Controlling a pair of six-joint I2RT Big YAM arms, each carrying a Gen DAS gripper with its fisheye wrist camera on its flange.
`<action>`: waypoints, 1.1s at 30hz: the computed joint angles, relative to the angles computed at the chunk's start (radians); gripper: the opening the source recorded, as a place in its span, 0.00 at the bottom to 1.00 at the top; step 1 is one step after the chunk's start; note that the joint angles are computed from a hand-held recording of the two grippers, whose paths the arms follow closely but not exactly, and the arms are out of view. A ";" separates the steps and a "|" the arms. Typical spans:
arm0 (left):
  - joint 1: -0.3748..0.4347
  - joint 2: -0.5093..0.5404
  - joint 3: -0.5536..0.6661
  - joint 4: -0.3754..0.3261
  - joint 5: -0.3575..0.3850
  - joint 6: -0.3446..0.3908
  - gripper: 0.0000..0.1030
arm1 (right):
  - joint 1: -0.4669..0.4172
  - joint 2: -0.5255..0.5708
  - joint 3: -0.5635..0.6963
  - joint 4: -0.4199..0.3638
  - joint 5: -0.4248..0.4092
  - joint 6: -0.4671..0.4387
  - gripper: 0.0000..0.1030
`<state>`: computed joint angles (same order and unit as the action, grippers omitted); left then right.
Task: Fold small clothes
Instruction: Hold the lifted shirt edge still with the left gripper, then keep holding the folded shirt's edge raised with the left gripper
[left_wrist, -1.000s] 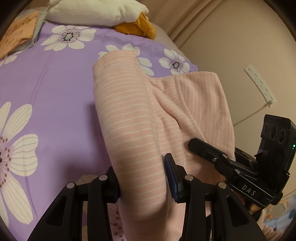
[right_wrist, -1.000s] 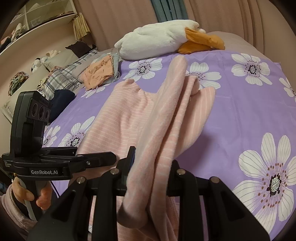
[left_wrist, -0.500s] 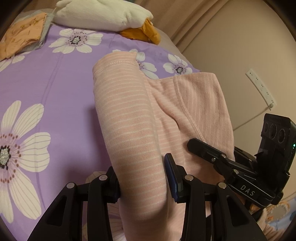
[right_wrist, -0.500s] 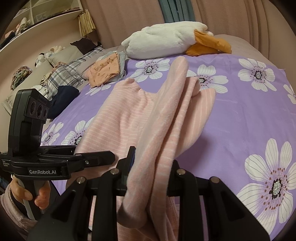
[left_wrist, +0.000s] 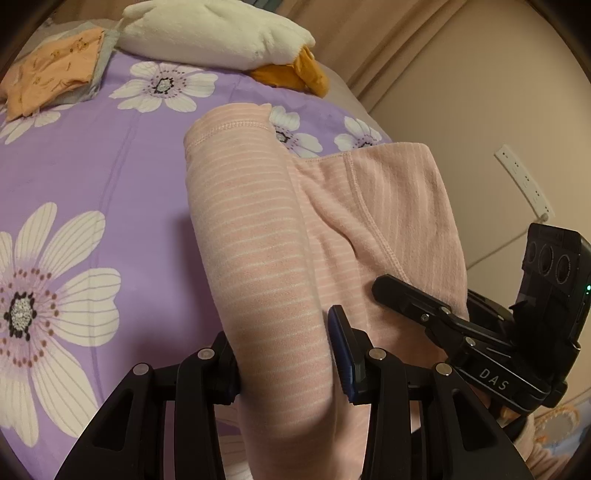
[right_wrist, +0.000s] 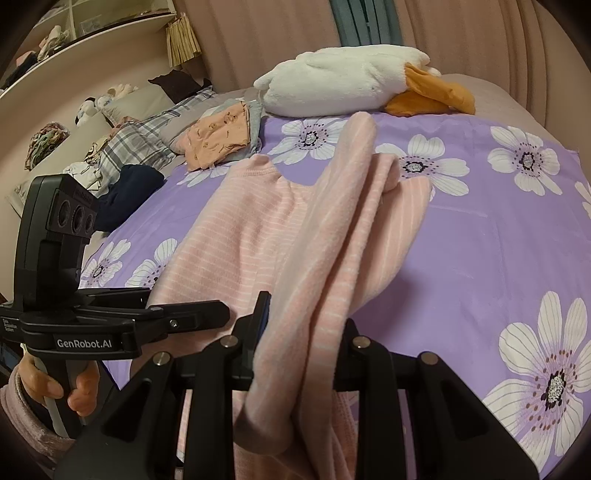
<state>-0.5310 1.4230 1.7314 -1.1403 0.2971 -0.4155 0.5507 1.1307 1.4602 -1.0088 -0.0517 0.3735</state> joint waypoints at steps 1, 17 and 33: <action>0.001 -0.001 0.000 0.000 -0.001 0.000 0.38 | 0.001 0.001 0.000 0.001 0.000 -0.001 0.25; -0.003 -0.009 0.011 -0.007 -0.036 -0.003 0.38 | 0.000 0.035 0.034 0.009 -0.006 -0.016 0.25; 0.010 0.042 0.066 -0.012 -0.038 0.015 0.38 | -0.027 0.091 0.090 0.009 -0.017 -0.032 0.25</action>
